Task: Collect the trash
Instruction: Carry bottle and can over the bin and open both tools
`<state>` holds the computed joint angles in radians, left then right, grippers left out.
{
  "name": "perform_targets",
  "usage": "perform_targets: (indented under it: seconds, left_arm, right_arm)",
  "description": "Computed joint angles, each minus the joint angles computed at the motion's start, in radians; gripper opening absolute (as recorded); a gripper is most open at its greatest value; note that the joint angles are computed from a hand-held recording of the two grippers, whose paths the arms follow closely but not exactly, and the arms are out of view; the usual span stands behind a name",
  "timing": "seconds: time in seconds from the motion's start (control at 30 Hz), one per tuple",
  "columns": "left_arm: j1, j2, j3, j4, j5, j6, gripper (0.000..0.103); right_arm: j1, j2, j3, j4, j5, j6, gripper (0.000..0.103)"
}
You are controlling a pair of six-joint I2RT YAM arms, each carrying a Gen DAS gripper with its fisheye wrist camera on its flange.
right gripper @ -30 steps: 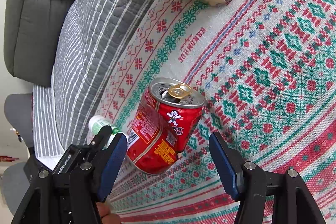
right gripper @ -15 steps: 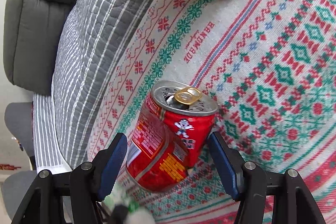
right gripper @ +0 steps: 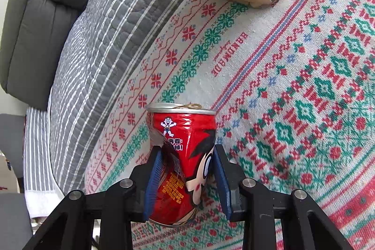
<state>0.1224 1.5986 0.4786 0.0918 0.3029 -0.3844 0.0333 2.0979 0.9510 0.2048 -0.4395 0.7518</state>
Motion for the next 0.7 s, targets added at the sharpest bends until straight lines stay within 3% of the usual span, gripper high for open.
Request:
perform_targets:
  seconds: [0.23, 0.4, 0.53, 0.7]
  left_arm:
    - [0.197, -0.233, -0.097, -0.157, 0.053, 0.143, 0.04]
    - [0.484, -0.352, -0.132, -0.328, 0.163, 0.348, 0.04]
    - [0.73, -0.359, -0.112, -0.444, 0.251, 0.542, 0.04]
    - [0.956, -0.273, -0.066, -0.508, 0.305, 0.728, 0.04]
  right_arm:
    - [0.025, -0.059, -0.062, 0.015, 0.006, -0.006, 0.035]
    - [0.048, -0.089, -0.112, 0.045, 0.007, 0.008, 0.034]
    - [0.056, -0.109, -0.178, 0.112, 0.003, 0.029, 0.034]
    - [0.058, -0.162, -0.248, 0.143, 0.004, 0.033, 0.034]
